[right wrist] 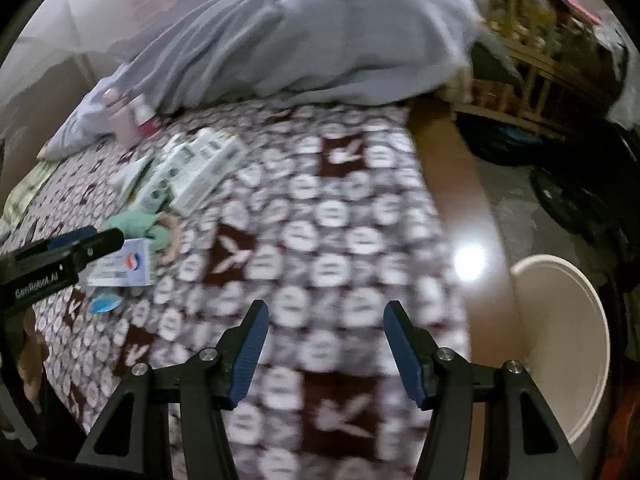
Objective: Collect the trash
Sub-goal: 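Return both tools to the trash on the blanket, then grasp the white medicine box with the right tool while the left tool grasps the blue snack packet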
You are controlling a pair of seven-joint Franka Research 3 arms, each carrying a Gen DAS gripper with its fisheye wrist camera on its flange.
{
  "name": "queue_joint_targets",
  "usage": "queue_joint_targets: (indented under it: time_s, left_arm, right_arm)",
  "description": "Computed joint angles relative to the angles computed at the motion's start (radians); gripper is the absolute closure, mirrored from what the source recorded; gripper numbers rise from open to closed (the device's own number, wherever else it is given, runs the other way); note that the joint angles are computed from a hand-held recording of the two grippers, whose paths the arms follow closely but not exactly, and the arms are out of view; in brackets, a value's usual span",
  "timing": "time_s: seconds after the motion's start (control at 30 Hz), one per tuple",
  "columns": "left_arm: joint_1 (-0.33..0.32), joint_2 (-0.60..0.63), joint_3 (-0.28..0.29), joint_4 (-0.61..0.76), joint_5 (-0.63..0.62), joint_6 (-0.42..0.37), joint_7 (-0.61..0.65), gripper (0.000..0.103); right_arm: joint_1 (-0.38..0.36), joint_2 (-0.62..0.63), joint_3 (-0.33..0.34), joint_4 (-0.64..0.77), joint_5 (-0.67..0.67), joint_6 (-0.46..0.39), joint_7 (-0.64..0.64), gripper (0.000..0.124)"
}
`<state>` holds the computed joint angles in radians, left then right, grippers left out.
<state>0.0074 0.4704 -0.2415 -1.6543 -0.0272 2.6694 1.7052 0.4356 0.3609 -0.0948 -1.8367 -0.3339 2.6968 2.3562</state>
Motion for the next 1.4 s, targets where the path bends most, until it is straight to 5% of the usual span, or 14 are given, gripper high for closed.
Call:
queue_joint_targets:
  time_s: [0.17,0.47,0.73,0.97,1.13,1.3,1.4]
  left_arm:
    - [0.037,0.011,0.019,0.013,0.003,0.001,0.018,0.047]
    - [0.100,0.101,0.024,0.130,-0.055,-0.126,-0.032,0.047]
    - [0.187,-0.020,-0.119,-0.055,-0.329,-0.194,0.266,0.047]
    - [0.144,-0.053,-0.090,-0.086,-0.449,-0.313,0.357,0.048]
    - [0.113,-0.143,-0.020,-0.178,-0.442,-0.202,0.419,0.048]
    - [0.067,-0.150,0.081,-0.205,-0.238,-0.044,0.259,0.047]
    - [0.085,-0.123,0.088,-0.172,-0.187,-0.056,0.171,0.047]
  right_arm:
    - [0.003,0.068,0.031,0.095,0.046,-0.022,-0.074,0.066]
    - [0.036,0.125,0.016,0.178,0.097,-0.050,-0.141,0.066]
    - [0.042,0.090,-0.024,0.147,0.061,-0.055,-0.070,0.065]
    - [0.007,0.085,0.026,0.134,0.125,-0.024,-0.095,0.065]
    - [-0.010,0.148,0.088,0.216,0.225,-0.032,-0.197,0.064]
    - [0.013,0.272,0.116,0.387,0.322,-0.077,-0.261,0.064]
    - [0.041,0.357,0.108,0.508,0.348,-0.130,-0.263,0.064]
